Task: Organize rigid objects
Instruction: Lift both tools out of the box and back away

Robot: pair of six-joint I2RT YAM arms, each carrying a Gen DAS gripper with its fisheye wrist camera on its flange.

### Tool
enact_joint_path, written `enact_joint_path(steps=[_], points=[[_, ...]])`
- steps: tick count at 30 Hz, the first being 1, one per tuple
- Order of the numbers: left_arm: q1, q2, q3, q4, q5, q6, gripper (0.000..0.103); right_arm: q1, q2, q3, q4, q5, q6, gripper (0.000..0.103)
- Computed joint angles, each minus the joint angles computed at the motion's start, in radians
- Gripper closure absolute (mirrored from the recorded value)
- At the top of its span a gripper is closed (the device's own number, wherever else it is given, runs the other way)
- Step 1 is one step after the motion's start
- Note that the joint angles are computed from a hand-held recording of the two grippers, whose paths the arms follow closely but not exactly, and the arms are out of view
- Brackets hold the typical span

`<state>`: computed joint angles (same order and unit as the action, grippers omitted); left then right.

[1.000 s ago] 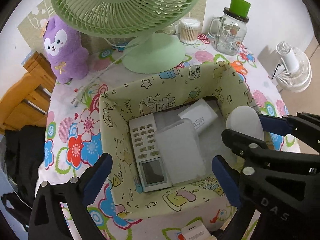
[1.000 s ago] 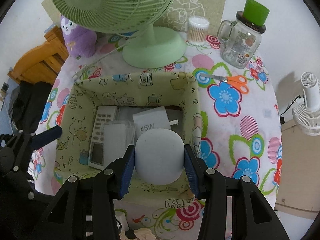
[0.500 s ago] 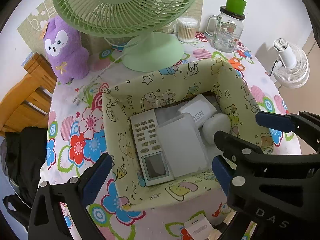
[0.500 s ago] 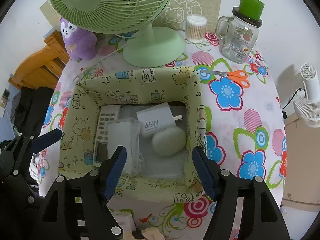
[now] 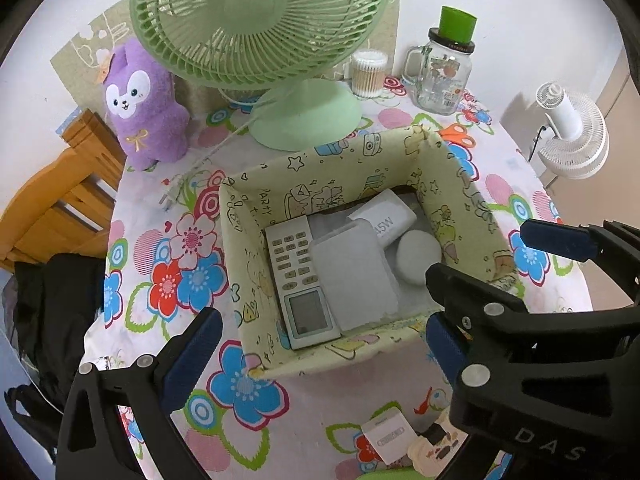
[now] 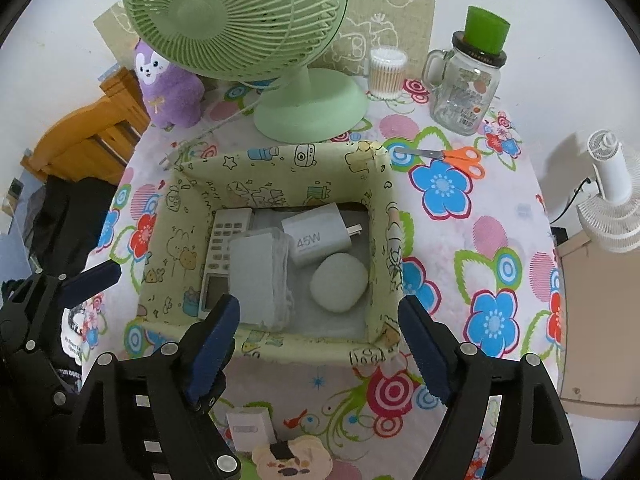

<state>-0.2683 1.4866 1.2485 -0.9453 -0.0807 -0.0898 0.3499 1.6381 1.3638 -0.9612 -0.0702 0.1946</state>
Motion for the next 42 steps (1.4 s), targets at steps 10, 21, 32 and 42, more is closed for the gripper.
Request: enact_joint_path(steps=[10, 21, 32, 42], points=[[-0.046, -0.085, -0.021, -0.040, -0.024, -0.034, 0.000, 0.010, -0.097, -0.034, -0.039, 0.016, 0.007, 0.019], [-0.100, -0.176, -0.042, -0.083, -0.043, -0.078, 0.000, 0.020, -0.214, -0.078, -0.073, 0.038, 0.026, 0.019], [-0.169, -0.269, -0.054, -0.134, -0.086, -0.141, 0.000, 0.027, -0.334, -0.114, -0.120, 0.062, 0.040, 0.019], [-0.247, -0.362, -0.083, -0.182, -0.132, -0.220, 0.000, 0.061, -0.440, -0.156, -0.154, 0.103, 0.060, 0.019]])
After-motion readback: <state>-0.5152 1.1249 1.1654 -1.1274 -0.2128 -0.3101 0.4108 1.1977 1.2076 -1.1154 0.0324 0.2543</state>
